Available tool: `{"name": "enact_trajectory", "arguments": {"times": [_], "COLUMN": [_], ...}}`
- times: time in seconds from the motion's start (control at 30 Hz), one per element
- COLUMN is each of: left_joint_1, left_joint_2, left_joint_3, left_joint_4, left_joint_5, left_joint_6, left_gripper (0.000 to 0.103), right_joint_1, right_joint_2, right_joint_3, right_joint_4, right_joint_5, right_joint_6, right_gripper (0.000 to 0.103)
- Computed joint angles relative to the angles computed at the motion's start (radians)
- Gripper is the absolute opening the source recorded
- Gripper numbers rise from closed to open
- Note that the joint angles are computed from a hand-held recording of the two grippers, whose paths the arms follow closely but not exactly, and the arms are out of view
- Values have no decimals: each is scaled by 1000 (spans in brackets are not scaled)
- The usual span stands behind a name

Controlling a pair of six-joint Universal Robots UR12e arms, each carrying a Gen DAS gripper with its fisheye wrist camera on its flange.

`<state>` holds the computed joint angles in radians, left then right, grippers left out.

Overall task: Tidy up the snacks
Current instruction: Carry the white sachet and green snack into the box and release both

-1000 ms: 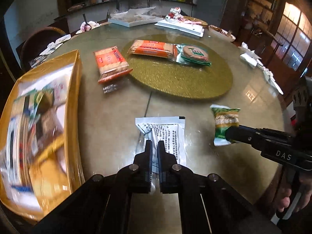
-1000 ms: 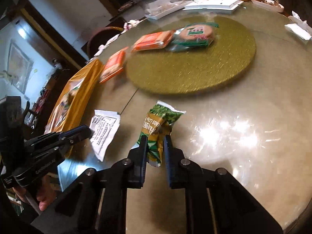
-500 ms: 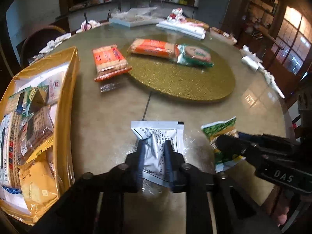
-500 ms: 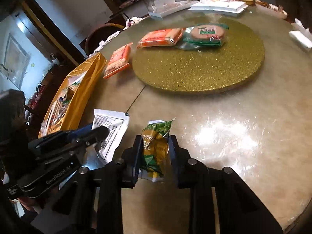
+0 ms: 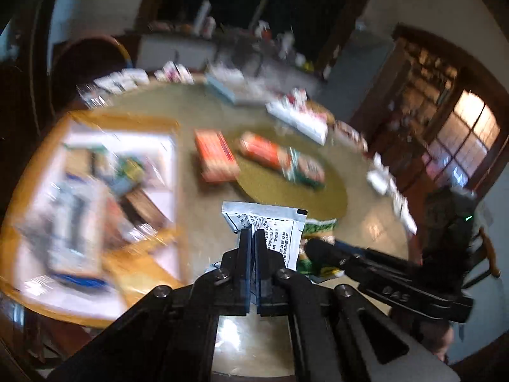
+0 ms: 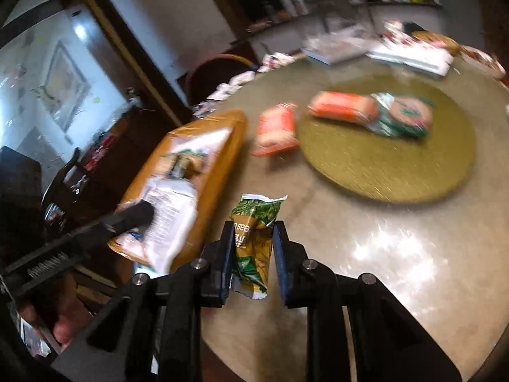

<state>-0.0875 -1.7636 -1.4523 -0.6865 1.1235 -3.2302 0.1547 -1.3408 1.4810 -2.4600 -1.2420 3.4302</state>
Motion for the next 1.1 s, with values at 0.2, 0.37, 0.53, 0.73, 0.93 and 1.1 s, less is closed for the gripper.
{"name": "enact_trajectory", "arguments": {"times": [0.2,0.37,0.53,0.73,0.93,1.1], "left_joint_1": [49,76,85,77,75,54], "left_joint_2": [-31,-127,-217,-291,-298,-246], "left_joint_3": [59,173,296,394,400,335], "left_joint_4": [57,-20,-126,-274,-301,-187], "left_joint_5": [150,216,248,327,342,351], "left_joint_6": [-49,-64,-67,-31,-17,-6], "left_gripper": [0,0,0,0,8,50], "right_joint_1": [31,50,63,68,69,49], "right_joint_2": [135,285,403,481,492,411], "right_joint_3": [-190,-403,-574,-681,-693,-587], "right_joint_4": [43,164,260,349,367,266], "right_joint_5": [63,91,62,53,59,74], "right_joint_6": [-47,-64,-68,-64,-63,-65], "right_gripper": [25,25,25,25,32,55]}}
